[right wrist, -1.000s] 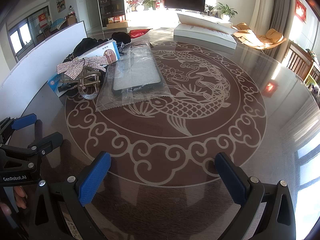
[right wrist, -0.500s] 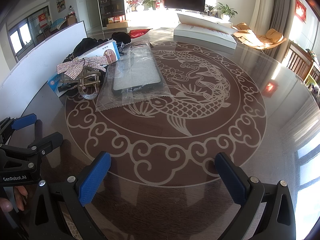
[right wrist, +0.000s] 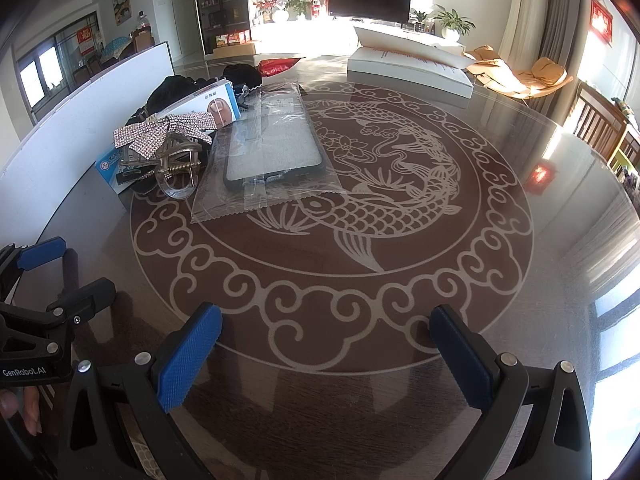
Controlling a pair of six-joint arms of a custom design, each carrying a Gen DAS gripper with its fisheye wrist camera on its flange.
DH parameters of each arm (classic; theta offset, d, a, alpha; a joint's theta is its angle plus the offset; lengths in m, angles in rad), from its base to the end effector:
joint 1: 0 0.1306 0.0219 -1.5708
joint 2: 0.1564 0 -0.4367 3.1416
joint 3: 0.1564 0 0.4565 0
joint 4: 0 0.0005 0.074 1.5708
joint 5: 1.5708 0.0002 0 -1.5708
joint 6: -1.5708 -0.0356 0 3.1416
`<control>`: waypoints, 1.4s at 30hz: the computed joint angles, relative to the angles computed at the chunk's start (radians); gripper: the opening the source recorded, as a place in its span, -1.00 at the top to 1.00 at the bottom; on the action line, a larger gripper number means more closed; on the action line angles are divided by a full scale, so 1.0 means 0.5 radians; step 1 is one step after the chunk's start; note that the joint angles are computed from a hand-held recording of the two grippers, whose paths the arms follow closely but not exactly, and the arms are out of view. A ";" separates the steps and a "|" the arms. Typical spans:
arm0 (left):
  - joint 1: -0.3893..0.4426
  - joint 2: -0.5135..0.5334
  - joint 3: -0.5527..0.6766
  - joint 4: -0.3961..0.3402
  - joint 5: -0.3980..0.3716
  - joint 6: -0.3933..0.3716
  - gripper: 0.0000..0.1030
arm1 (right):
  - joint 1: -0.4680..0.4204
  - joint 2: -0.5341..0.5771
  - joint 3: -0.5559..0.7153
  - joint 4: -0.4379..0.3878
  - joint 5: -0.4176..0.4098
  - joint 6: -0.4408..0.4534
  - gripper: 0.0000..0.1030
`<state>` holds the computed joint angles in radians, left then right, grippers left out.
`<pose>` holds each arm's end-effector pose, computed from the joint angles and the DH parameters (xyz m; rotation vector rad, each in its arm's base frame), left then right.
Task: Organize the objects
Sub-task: 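Grasp the bagged phone case with the right gripper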
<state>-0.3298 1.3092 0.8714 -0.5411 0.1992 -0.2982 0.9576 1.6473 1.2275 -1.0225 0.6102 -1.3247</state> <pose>0.4234 -0.1529 0.2809 0.8584 2.3927 -0.2661 0.3351 0.4399 0.2671 0.5120 2.4773 -0.1839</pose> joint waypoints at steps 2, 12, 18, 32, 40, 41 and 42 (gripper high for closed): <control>0.003 -0.001 -0.001 -0.001 0.006 -0.003 -1.00 | -0.004 0.002 0.001 0.009 -0.003 0.006 -1.00; 0.007 0.000 0.000 -0.001 0.012 -0.005 -1.00 | -0.275 -0.095 0.055 0.188 -0.088 0.418 -1.00; 0.006 0.001 0.001 0.000 0.011 -0.004 -1.00 | -0.545 0.092 0.223 0.263 -0.420 0.610 -1.00; -0.007 0.005 0.005 0.002 0.003 0.008 -1.00 | -0.511 0.325 0.474 0.205 -0.511 1.035 -1.00; -0.008 0.006 0.004 0.004 0.003 0.009 -1.00 | -0.429 0.251 0.382 0.246 -0.361 0.903 -0.48; -0.008 0.006 0.004 0.004 0.003 0.009 -1.00 | -0.415 0.237 0.360 0.248 -0.344 0.876 -0.48; -0.008 0.006 0.004 0.004 0.003 0.009 -1.00 | -0.407 0.208 0.329 0.247 -0.328 0.851 -0.48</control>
